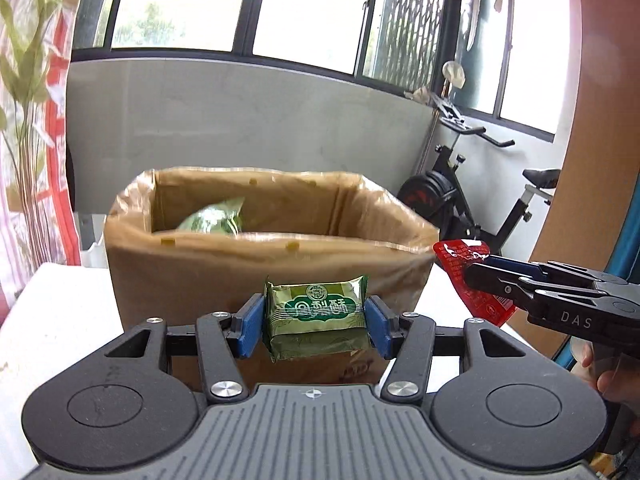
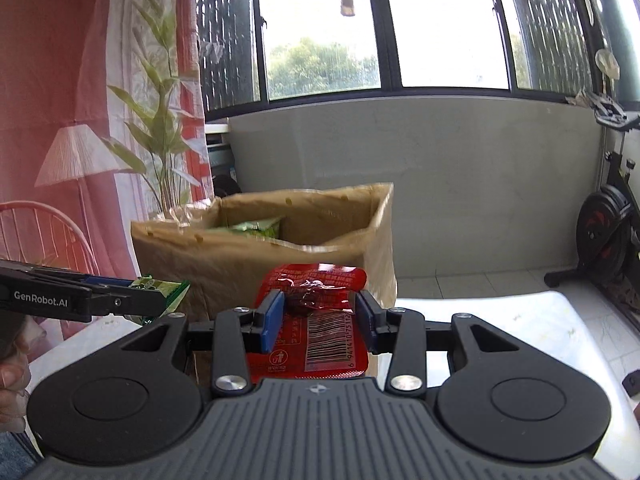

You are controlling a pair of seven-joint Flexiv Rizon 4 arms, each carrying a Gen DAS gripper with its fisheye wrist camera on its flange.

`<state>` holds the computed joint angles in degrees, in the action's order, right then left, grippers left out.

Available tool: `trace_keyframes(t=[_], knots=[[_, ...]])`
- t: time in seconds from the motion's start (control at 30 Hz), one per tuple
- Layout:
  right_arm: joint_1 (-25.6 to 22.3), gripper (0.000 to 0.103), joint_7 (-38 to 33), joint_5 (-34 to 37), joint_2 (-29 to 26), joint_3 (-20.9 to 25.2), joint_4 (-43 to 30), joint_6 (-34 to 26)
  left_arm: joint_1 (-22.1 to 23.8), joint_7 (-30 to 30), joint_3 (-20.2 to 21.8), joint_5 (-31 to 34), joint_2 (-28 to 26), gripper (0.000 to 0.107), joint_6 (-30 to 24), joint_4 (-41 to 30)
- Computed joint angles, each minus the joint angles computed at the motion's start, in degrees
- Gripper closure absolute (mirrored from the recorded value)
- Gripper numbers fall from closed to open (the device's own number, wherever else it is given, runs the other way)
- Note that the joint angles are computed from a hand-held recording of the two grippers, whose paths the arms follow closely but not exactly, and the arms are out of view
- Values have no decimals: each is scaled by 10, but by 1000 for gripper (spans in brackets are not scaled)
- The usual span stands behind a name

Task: Organize snacks
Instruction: 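Carry the red pouch and green cake up over the box, then open both tools to drop the snacks into the box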

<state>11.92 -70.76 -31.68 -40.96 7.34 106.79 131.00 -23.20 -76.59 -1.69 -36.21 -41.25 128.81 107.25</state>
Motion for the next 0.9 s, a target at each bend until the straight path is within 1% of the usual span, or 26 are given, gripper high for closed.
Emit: trace_keyframes(t=[0.1, 0.23, 0.33, 0.43, 0.5, 0.57, 0.63, 0.7, 0.77, 0.83, 0.9], knots=[[-3, 61, 8, -17, -3, 5, -36, -2, 8, 10, 3, 11, 6, 49, -10, -21], [-6, 61, 34, -57, -26, 8, -103, -26, 19, 26, 5, 11, -2, 49, -44, -68], [-3, 61, 51, -91, -55, 8, -168, -59, 17, 45, 20, 1, -20, 49, -74, -113], [-16, 61, 81, -153, -92, 26, -241, -109, 14, 49, 36, -23, -41, 49, -105, -153], [-29, 61, 100, -199, -118, 49, -286, -143, 0, 52, 58, -52, -60, 49, -123, -181], [-47, 61, 112, -244, -142, 82, -322, -179, -11, 57, 78, -70, -77, 49, -135, -203], [-63, 61, 102, -276, -163, 120, -346, -218, -35, 67, 111, -102, -93, 49, -156, -223], [-69, 61, 83, -282, -177, 142, -361, -244, -44, 68, 130, -113, -102, 49, -172, -233], [-84, 61, 63, -285, -195, 187, -374, -280, -57, 60, 152, -123, -110, 48, -188, -241], [-98, 61, 41, -276, -211, 235, -384, -314, -60, 46, 162, -118, -112, 47, -198, -244], [-100, 61, 28, -261, -215, 250, -387, -330, -51, 32, 162, -102, -115, 45, -204, -248]])
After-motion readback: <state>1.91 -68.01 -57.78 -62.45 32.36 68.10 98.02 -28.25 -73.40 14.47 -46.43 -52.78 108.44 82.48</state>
